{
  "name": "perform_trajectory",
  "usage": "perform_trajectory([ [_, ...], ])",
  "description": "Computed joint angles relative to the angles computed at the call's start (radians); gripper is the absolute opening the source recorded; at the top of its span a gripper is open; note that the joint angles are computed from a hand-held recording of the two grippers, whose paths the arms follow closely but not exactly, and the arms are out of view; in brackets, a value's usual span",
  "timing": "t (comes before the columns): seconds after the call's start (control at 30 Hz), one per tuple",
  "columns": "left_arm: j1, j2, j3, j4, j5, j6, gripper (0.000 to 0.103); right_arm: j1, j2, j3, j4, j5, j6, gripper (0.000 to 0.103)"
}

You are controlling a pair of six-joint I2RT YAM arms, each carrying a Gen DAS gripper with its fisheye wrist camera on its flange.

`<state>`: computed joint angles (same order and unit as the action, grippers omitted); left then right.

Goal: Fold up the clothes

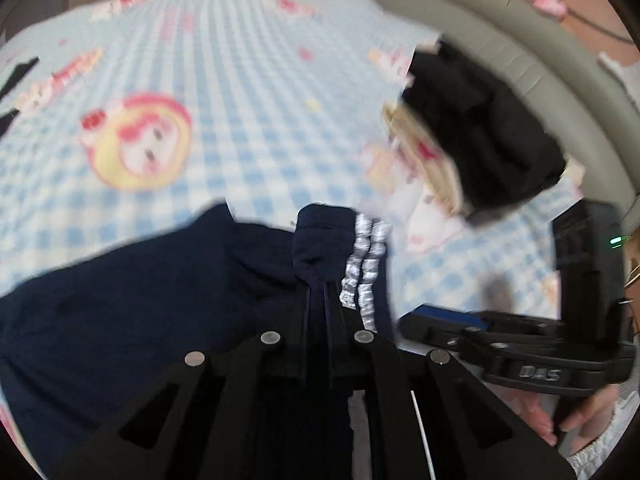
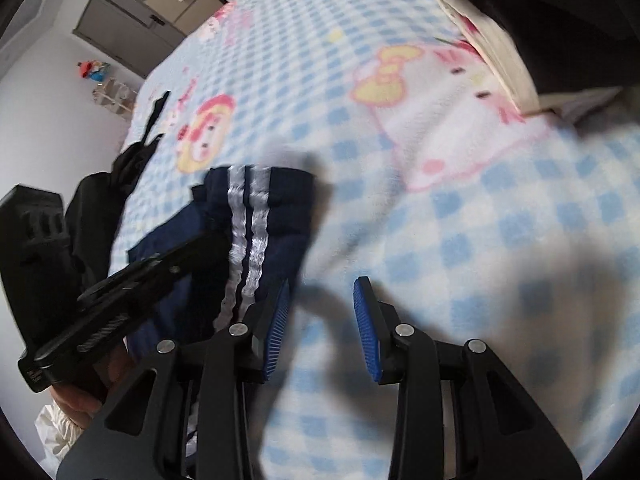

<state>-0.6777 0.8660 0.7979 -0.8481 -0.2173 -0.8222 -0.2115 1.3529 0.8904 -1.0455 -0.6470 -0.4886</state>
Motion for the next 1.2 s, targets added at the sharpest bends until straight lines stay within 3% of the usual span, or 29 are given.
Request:
perform_trajectory([
  [0.17, -0.067, -0.07, 0.069, -0.133, -0.11, -0.05, 0.007, 0.07, -0.064, -0.03, 0.068, 0.038, 0.112, 0.034],
  [0.33, -0.023, -0.108, 0.062, -0.181, -0.061, -0.016, 0.009, 0.146, -0.076, -0.063, 0.106, 0.049, 0.146, 0.034],
  [0.37, 0.007, -0.112, 0.047, -0.174, -0.027, 0.002, 0.016, 0.17, -0.071, -0.068, 0.12, 0.054, 0.166, 0.034],
  [0.4, 0.075, -0.122, 0.01, -0.141, 0.057, 0.035, 0.032, 0.185, -0.066, -0.072, 0.13, 0.06, 0.187, 0.034],
  [0.43, 0.138, -0.13, -0.029, -0.099, 0.137, 0.062, 0.042, 0.194, -0.064, -0.075, 0.139, 0.069, 0.207, 0.034],
  [0.47, 0.176, -0.135, -0.062, -0.058, 0.189, 0.079, 0.046, 0.19, -0.069, -0.077, 0.138, 0.063, 0.214, 0.034],
  [0.57, 0.205, -0.104, -0.117, 0.057, 0.275, 0.091, 0.044, 0.125, -0.103, -0.066, 0.085, -0.009, 0.157, 0.035],
  [0.63, 0.186, -0.087, -0.14, 0.128, 0.313, 0.074, 0.044, 0.098, -0.125, -0.055, 0.061, -0.036, 0.125, 0.043],
  [0.77, 0.114, -0.086, -0.135, 0.1, 0.178, 0.008, 0.044, 0.085, -0.113, -0.051, 0.081, -0.009, 0.109, 0.046],
  [0.93, 0.131, -0.078, -0.168, 0.173, 0.301, 0.047, 0.035, 0.052, -0.056, -0.079, 0.107, 0.015, 0.104, 0.046],
  [1.1, -0.027, -0.078, -0.116, 0.202, 0.192, 0.065, 0.035, 0.0, -0.045, -0.063, 0.084, -0.006, 0.08, 0.046],
  [1.2, 0.033, -0.16, -0.147, 0.236, 0.33, 0.083, 0.038, -0.019, -0.042, -0.044, 0.066, -0.024, 0.074, 0.046],
])
